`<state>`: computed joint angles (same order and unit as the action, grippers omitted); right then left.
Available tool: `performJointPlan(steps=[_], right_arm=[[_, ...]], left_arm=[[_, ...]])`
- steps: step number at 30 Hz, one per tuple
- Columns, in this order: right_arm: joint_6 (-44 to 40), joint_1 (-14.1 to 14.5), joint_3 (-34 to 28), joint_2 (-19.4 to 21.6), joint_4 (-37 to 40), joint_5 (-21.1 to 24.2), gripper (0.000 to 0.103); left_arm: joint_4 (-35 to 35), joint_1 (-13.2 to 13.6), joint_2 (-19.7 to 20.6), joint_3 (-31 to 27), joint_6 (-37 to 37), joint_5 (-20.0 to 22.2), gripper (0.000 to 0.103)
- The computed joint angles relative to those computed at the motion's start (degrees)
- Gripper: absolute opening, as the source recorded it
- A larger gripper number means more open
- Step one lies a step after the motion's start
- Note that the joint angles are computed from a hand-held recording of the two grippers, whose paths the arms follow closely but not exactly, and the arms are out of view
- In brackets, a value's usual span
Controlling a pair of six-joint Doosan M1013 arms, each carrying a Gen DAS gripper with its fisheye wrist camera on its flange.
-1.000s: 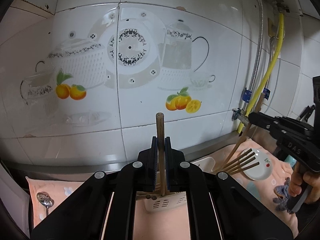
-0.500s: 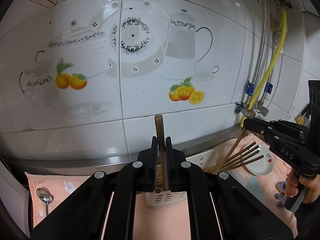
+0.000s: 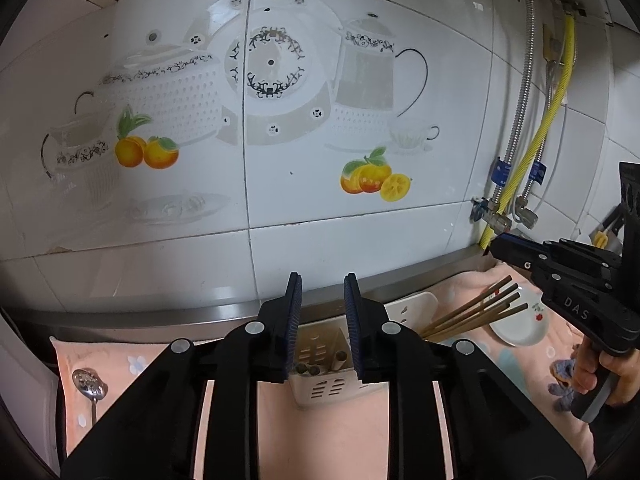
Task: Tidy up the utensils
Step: 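Lower both chopsticks into the holder and open both tools, then withdraw both open tools back from the holder over the towel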
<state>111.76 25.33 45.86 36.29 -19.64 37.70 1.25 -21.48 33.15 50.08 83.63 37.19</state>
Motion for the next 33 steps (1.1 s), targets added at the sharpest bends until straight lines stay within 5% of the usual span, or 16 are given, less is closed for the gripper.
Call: performJointPlan(steps=[2, 5, 11, 17, 20, 33], right_arm=[[0.4, 0.1, 0.5, -0.3, -0.5, -0.3, 0.015], [1.0, 0.2, 1.2, -0.8, -1.1, -0.7, 0.019], [2.6, 0.4, 2.8, -1.8, -2.5, -1.2, 0.033], [3.5, 0.6, 4.8, -2.9, -3.4, -2.0, 0.039], [3.7, 0.7, 5.6, -3.4, -3.5, -2.4, 0.041], [7.8, 1.8, 10.6, -6.2, -8.5, -4.8, 0.068]], left_arm=[[-0.2, 0.0, -0.1, 0.1, 0.0, 0.1, 0.024], [1.0, -0.1, -0.6, 1.0, -1.5, -0.6, 0.044], [2.6, -0.2, -1.9, 3.1, -3.1, -2.0, 0.066], [5.1, -0.5, -3.3, 5.6, -4.1, -3.3, 0.073], [7.4, -0.7, -4.2, 7.2, -5.9, -4.6, 0.088], [12.5, -1.1, -7.2, 12.2, -9.6, -7.4, 0.098]])
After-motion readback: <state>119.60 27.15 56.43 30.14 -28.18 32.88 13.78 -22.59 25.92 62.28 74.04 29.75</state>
